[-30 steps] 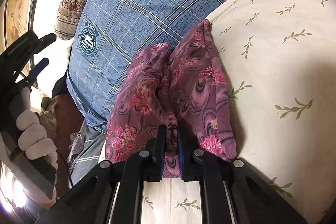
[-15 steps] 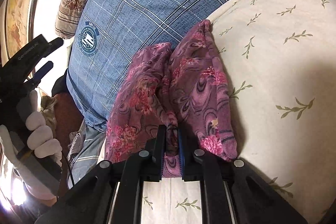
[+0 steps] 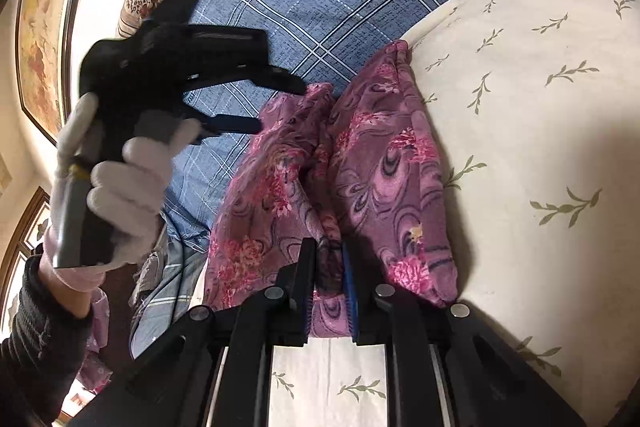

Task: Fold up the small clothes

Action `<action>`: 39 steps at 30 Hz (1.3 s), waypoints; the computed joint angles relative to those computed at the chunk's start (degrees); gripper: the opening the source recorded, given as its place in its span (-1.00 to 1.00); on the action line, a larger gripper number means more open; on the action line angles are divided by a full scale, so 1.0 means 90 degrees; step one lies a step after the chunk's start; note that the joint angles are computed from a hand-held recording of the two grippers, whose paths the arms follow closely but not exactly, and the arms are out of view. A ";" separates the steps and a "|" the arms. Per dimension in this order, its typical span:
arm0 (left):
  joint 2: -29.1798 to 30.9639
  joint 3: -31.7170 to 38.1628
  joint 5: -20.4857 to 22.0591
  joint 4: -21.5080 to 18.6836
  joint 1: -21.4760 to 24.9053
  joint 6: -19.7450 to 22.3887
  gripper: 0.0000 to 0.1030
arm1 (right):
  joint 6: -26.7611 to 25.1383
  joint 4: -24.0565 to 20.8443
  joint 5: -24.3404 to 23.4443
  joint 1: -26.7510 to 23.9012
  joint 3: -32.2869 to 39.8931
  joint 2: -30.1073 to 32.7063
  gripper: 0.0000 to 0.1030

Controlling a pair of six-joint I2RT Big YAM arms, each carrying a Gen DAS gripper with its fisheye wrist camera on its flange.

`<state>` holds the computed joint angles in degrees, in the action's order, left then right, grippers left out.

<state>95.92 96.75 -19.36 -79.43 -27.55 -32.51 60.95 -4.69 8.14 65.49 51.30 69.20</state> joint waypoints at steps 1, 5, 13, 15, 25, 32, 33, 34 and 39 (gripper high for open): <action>0.0035 0.0019 -0.0143 0.0032 -0.0033 -0.0003 0.35 | 0.0015 0.0054 -0.0025 -0.0011 -0.0029 -0.0011 -0.74; 0.0358 0.0343 -0.0238 -0.0177 -0.0076 0.0008 0.36 | 0.0017 0.0195 -0.0064 -0.0024 -0.0100 -0.0036 -0.74; 0.1181 0.1462 0.0747 -0.1178 0.0441 0.0145 0.38 | -0.0004 0.0251 -0.0062 -0.0011 -0.0172 -0.0087 -0.72; 0.1394 0.1557 0.0870 -0.1337 0.0522 0.0204 0.38 | -0.0003 0.0218 -0.0061 -0.0004 -0.0153 -0.0080 -0.71; 0.0879 0.0610 0.0648 -0.0355 0.0541 0.0349 -0.81 | -0.0381 -0.0026 -0.0104 0.0011 0.0300 0.0091 -0.81; 0.0186 0.0256 0.1438 0.0865 0.0314 0.0482 -0.84 | -0.0366 0.0521 0.0625 0.0142 -0.0262 -0.0850 -0.82; 0.0242 0.0246 0.1496 0.0988 0.0267 0.0468 -0.83 | -0.0351 0.0348 0.0725 0.0147 -0.0280 -0.0908 -0.82; 0.0387 0.0257 0.1590 0.1011 0.0256 0.0402 -0.82 | -0.0273 0.0086 0.0794 0.0132 -0.0275 -0.0912 -0.82; 0.0651 -0.0270 0.2445 0.1490 0.0616 0.0123 -0.78 | 0.0601 -0.0565 -0.0119 -0.0220 -0.0362 -0.0670 -0.79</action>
<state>101.78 94.32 2.64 -66.02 -22.01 -31.40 66.36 -9.77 7.06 63.51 48.04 63.17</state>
